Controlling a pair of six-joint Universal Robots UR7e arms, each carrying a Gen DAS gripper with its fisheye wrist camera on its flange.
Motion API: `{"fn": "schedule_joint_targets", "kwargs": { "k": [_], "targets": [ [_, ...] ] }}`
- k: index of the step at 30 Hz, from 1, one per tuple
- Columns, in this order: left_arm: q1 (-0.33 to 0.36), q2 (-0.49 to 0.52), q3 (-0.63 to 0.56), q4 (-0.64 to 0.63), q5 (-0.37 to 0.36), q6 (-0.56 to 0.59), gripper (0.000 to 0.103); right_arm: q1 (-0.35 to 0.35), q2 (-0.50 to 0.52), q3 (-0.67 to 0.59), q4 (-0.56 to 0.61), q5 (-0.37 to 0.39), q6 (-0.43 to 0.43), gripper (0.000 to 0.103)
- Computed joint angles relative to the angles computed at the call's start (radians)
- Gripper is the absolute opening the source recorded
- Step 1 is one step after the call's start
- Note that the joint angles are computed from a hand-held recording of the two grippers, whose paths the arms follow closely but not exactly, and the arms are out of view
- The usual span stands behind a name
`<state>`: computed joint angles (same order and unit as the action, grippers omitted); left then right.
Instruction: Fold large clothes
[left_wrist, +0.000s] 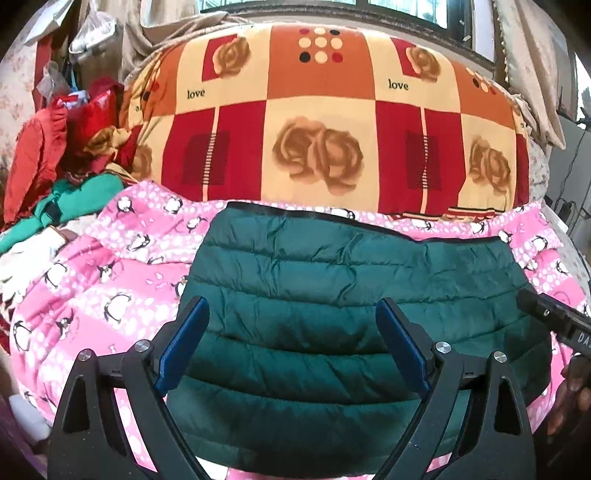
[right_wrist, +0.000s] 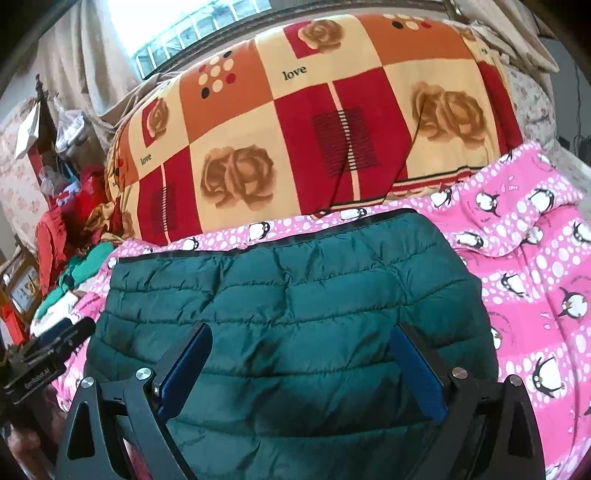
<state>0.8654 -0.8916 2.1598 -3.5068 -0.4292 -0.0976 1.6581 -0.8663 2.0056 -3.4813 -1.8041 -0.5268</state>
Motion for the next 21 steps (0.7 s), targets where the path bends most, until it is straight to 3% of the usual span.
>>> {"fn": "schedule_joint_targets", "kwargs": {
  "k": [12,21],
  "targets": [
    [-0.042,0.019,0.024,0.047,0.065,-0.061,0.092,0.020,0.009,0.045,-0.089,-0.060,-0.062,0.096],
    [-0.036,0.026,0.031,0.113,0.091,-0.135,0.092,0.018,0.014,0.060,-0.085,-0.073,-0.078,0.097]
  ]
}}
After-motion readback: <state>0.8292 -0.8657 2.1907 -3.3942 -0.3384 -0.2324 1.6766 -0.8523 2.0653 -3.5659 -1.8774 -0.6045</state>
